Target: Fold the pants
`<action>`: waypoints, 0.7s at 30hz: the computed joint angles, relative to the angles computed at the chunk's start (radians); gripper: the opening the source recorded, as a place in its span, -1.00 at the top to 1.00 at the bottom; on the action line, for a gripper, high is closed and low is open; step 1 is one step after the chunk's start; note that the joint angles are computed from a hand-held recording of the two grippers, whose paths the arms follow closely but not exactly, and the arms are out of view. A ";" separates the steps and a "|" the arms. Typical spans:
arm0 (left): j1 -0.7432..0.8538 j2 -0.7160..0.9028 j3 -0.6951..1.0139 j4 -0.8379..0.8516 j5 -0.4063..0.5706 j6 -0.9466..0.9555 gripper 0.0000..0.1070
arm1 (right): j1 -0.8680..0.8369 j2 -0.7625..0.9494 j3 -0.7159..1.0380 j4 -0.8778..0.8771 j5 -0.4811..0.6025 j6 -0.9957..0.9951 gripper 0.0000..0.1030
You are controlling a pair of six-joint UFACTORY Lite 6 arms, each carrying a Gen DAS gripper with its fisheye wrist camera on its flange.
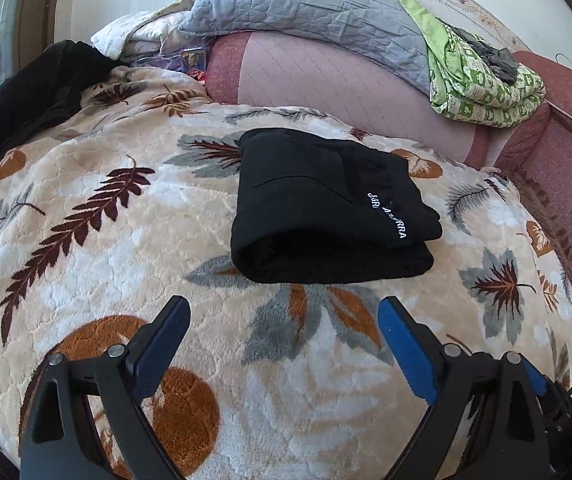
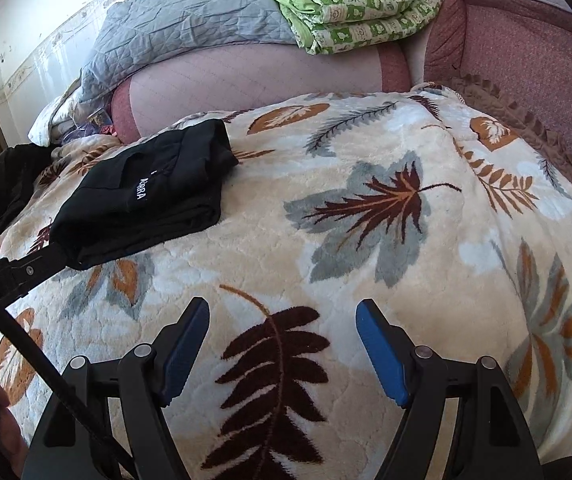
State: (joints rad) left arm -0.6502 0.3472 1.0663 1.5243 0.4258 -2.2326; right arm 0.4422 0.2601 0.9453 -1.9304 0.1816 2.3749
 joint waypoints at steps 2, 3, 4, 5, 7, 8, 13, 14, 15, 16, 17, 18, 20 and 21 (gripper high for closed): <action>-0.003 0.005 -0.005 0.015 0.003 -0.018 -0.77 | 0.002 0.000 0.000 -0.011 -0.002 0.006 -0.56; -0.005 0.010 -0.006 0.019 0.007 -0.024 -0.77 | 0.004 -0.001 0.000 -0.012 0.000 0.006 -0.57; -0.004 0.015 -0.004 0.013 0.003 -0.017 -0.77 | 0.006 0.000 -0.001 -0.012 0.001 0.005 -0.57; -0.001 0.020 0.000 0.006 -0.005 -0.009 -0.77 | 0.008 0.000 -0.002 -0.010 0.001 0.003 -0.57; 0.004 0.025 0.000 -0.003 -0.018 -0.006 -0.77 | 0.006 0.003 -0.002 -0.003 -0.002 -0.002 -0.58; 0.005 0.023 -0.002 -0.003 -0.020 -0.008 -0.77 | 0.005 0.005 -0.001 0.001 -0.003 -0.005 -0.58; 0.008 0.015 -0.010 0.008 -0.026 -0.022 -0.77 | 0.012 0.021 0.012 0.074 -0.002 -0.082 -0.58; 0.008 0.015 -0.011 0.008 -0.027 -0.023 -0.77 | 0.014 0.024 0.014 0.088 -0.002 -0.097 -0.59; 0.008 0.014 -0.012 0.006 -0.027 -0.023 -0.77 | 0.016 0.027 0.015 0.094 -0.002 -0.105 -0.59; 0.008 0.015 -0.011 0.005 -0.027 -0.022 -0.77 | 0.017 0.028 0.016 0.094 -0.001 -0.106 -0.60; 0.009 0.015 -0.011 0.009 -0.029 -0.025 -0.77 | 0.017 0.029 0.016 0.094 -0.001 -0.107 -0.61; 0.009 0.015 -0.011 0.008 -0.030 -0.024 -0.77 | 0.018 0.030 0.018 0.101 0.000 -0.114 -0.61; 0.012 0.015 -0.012 -0.003 -0.037 -0.015 -0.77 | 0.019 0.031 0.018 0.109 -0.001 -0.123 -0.62; 0.014 0.014 -0.014 -0.006 -0.043 -0.015 -0.77 | 0.019 0.030 0.017 0.109 0.000 -0.121 -0.62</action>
